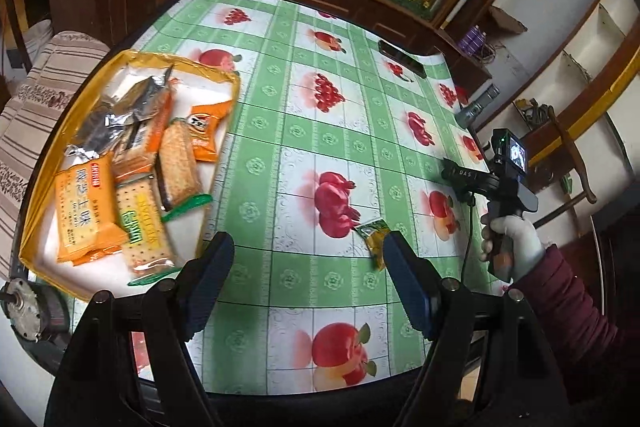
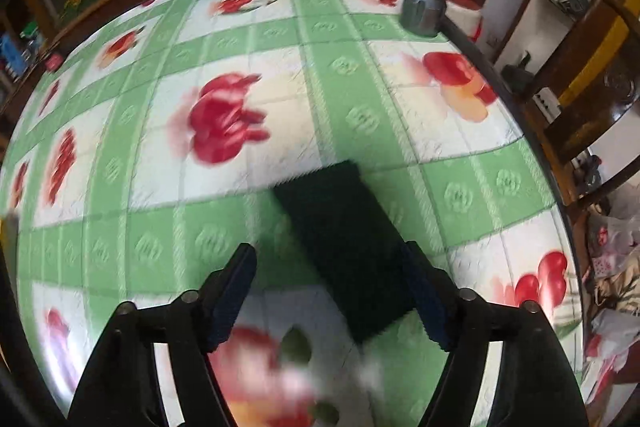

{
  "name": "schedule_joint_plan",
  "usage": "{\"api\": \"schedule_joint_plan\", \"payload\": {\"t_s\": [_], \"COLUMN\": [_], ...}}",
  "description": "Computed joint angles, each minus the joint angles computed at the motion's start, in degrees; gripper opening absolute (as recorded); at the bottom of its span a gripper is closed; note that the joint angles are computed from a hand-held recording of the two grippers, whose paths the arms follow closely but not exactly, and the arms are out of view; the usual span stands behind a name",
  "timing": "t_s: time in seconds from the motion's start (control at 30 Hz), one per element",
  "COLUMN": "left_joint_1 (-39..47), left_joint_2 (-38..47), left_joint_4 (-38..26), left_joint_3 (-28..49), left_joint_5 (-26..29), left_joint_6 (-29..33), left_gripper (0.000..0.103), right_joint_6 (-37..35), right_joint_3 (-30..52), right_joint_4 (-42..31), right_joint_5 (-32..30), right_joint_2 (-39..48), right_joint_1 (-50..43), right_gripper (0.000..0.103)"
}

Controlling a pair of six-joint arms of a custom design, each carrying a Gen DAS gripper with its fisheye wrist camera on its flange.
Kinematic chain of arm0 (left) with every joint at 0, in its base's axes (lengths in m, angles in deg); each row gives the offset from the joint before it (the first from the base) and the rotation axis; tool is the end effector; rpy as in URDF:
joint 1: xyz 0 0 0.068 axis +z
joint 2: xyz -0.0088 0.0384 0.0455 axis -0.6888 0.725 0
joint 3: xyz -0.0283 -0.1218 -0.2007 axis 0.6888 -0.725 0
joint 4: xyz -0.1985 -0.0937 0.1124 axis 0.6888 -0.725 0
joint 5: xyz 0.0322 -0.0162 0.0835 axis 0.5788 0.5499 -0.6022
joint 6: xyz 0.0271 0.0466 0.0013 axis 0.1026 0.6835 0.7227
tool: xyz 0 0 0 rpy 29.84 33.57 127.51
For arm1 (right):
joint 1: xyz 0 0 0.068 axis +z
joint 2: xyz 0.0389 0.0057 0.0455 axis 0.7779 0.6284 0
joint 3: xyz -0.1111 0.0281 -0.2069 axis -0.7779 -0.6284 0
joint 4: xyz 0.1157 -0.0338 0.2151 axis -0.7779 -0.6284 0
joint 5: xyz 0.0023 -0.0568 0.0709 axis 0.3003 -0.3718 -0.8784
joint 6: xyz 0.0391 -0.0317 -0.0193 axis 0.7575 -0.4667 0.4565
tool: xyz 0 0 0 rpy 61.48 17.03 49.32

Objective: Organize snacks
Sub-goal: 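Move both tools toward the dark green pack and small yellow-green bag, then grasp the dark green pack with the right tool while the left grasps the yellow-green bag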

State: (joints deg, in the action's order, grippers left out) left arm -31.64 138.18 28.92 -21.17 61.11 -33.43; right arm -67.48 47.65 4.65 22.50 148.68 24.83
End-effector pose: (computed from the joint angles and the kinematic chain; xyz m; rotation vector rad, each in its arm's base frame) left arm 0.2207 0.0251 0.2007 0.5687 2.5641 -0.6783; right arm 0.1996 -0.1022 0.0983 0.9385 2.5980 -0.1914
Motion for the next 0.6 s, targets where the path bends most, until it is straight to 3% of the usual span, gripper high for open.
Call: {"api": "schedule_joint_plan", "payload": {"t_s": [0.1,0.17,0.23,0.4,0.5,0.6], "left_joint_1": [-1.51,-2.47,-2.29,-1.97,-2.58,-5.45], "left_joint_2": [-1.64,-2.57,-2.53,-2.91,-4.78,-7.7], "left_joint_4": [0.27,0.99,0.83,1.06,2.0,3.82], "left_joint_3": [-1.15,-1.96,-2.27,-2.99,-4.42,-6.99], "left_joint_5": [-0.7,-1.72,-1.7,-2.78,-4.45,-7.35], "left_joint_6": [-0.7,-1.92,-2.04,-2.45,-2.79,-3.53], "left_gripper": [0.077,0.077,0.077,0.077,0.077,0.077], "right_joint_6": [-2.0,-0.99,0.43,5.08,7.42,6.91], "right_joint_3": [-0.51,-1.56,-2.21,-0.59,1.23,4.55], "right_joint_4": [-7.17,-7.92,-6.11,-1.62,1.03,0.05], "right_joint_5": [-17.3,-20.78,-16.18,-15.47,-9.24,1.61], "right_joint_2": [-5.67,-8.98,-10.24,-1.14,1.99,6.22], "right_joint_1": [-8.12,-11.87,-12.36,-10.64,-3.97,5.34], "right_gripper": [0.051,0.055,0.068,0.071,0.072,0.069]}}
